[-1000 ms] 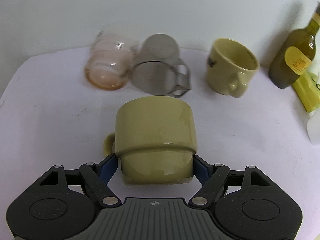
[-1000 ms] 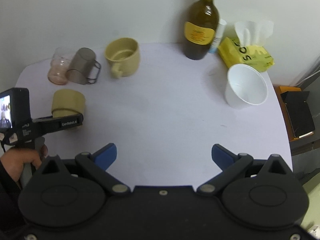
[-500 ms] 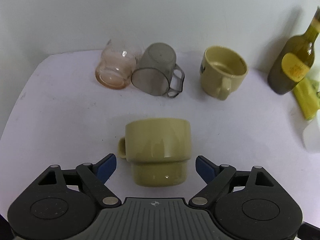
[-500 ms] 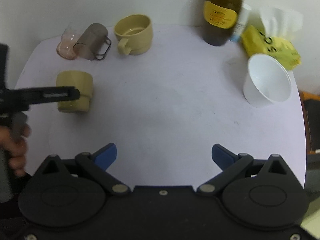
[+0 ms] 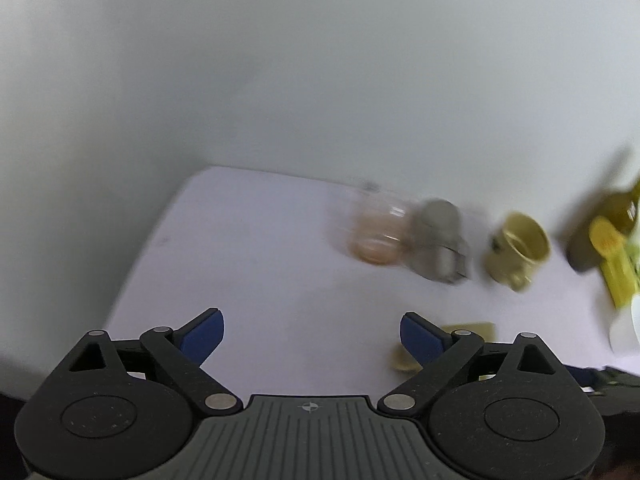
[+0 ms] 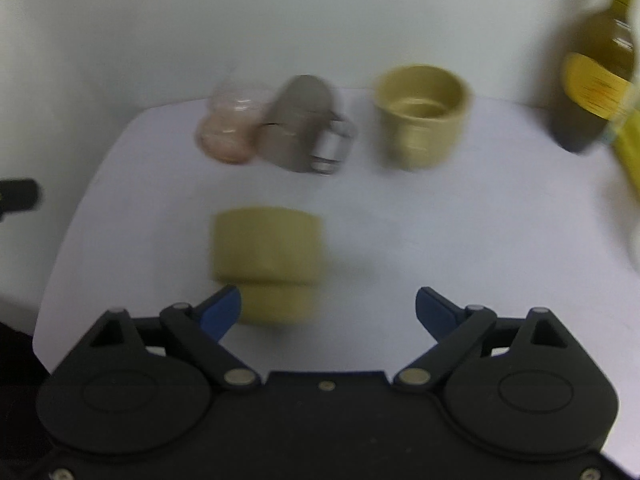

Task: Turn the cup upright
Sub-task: 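Grasp the khaki cup with the right gripper while the left gripper releases it, then lower the upright khaki cup onto the table with the right gripper and open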

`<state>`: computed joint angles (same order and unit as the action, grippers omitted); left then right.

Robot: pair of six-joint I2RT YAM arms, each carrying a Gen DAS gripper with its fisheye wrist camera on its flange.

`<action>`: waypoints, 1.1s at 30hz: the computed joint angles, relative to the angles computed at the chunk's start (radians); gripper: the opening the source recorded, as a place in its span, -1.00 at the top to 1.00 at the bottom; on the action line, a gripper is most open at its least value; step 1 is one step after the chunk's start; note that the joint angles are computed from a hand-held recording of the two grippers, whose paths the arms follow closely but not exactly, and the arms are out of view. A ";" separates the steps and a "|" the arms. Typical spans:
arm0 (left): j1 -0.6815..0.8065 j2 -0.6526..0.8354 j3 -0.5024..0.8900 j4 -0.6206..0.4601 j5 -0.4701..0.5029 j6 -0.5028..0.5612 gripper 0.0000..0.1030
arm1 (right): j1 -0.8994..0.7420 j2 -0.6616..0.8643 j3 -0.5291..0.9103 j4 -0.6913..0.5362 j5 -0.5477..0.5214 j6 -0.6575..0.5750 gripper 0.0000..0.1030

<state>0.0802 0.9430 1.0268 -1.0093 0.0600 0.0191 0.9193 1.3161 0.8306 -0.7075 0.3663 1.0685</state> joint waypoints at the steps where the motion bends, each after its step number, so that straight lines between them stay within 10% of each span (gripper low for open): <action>1: 0.077 0.000 0.004 -0.010 0.041 0.038 -0.86 | 0.001 0.051 0.012 0.025 -0.007 -0.012 -0.87; 8: 0.411 0.016 -0.006 -0.025 0.245 0.201 -0.86 | -0.024 0.277 0.122 0.026 -0.087 -0.060 -0.37; 20: 0.573 0.030 -0.040 0.006 0.360 0.198 -0.86 | -0.211 0.147 0.263 -0.239 -0.374 0.002 -0.33; 28: 0.613 -0.013 -0.029 -0.036 0.382 0.215 -0.86 | -0.340 0.188 0.263 -0.164 -0.574 0.060 -0.35; 33: 0.653 -0.038 -0.023 -0.071 0.392 0.235 -0.86 | -0.228 0.198 0.389 -0.243 -0.392 -0.087 -0.68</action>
<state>0.7327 0.9050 1.0037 -1.0800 0.4517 0.2540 0.6911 1.5146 1.2192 -0.9501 -0.0255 0.9812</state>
